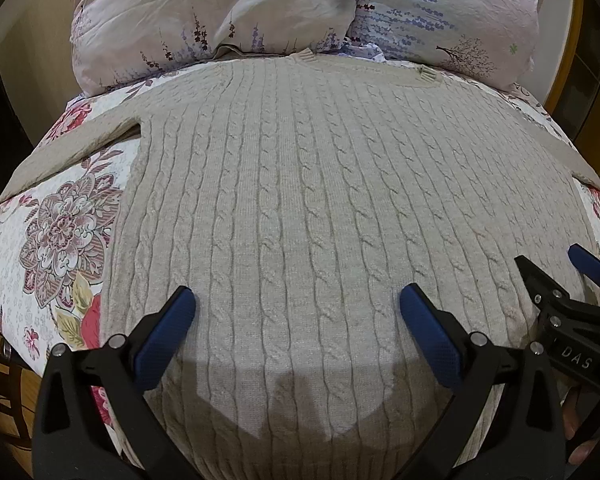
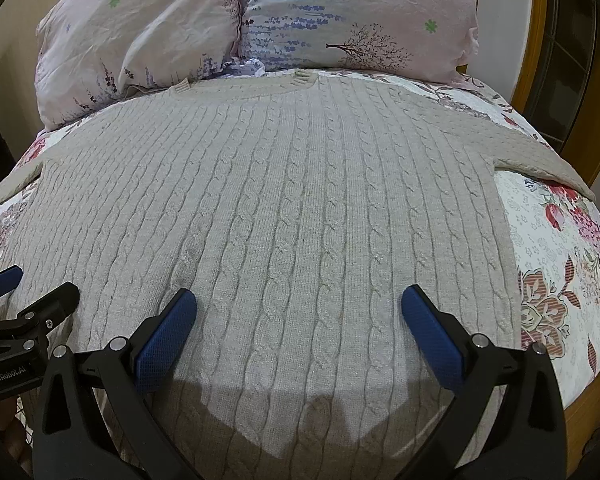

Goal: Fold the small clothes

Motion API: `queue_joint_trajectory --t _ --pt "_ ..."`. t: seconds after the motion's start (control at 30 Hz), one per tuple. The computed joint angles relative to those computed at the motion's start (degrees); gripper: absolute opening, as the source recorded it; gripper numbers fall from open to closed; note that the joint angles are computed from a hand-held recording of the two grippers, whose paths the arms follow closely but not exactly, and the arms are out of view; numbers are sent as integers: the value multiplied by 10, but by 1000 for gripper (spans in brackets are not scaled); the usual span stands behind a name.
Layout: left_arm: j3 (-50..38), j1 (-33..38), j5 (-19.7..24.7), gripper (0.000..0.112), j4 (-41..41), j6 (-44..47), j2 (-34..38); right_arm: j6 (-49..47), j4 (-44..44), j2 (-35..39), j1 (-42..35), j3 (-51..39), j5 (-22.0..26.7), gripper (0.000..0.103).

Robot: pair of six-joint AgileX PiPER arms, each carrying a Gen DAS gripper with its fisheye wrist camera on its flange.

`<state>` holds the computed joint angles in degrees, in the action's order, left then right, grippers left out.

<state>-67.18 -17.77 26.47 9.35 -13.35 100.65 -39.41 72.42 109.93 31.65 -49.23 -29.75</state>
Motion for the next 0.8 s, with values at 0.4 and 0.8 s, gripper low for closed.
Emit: queue_joint_trajectory --t 0.4,0.8 --pt "-2 -7 3 101 10 -13 0 1 -1 0 0 0 -1 102" --pt "-2 -7 3 101 11 -15 -1 4 -4 -1 0 2 -2 102"
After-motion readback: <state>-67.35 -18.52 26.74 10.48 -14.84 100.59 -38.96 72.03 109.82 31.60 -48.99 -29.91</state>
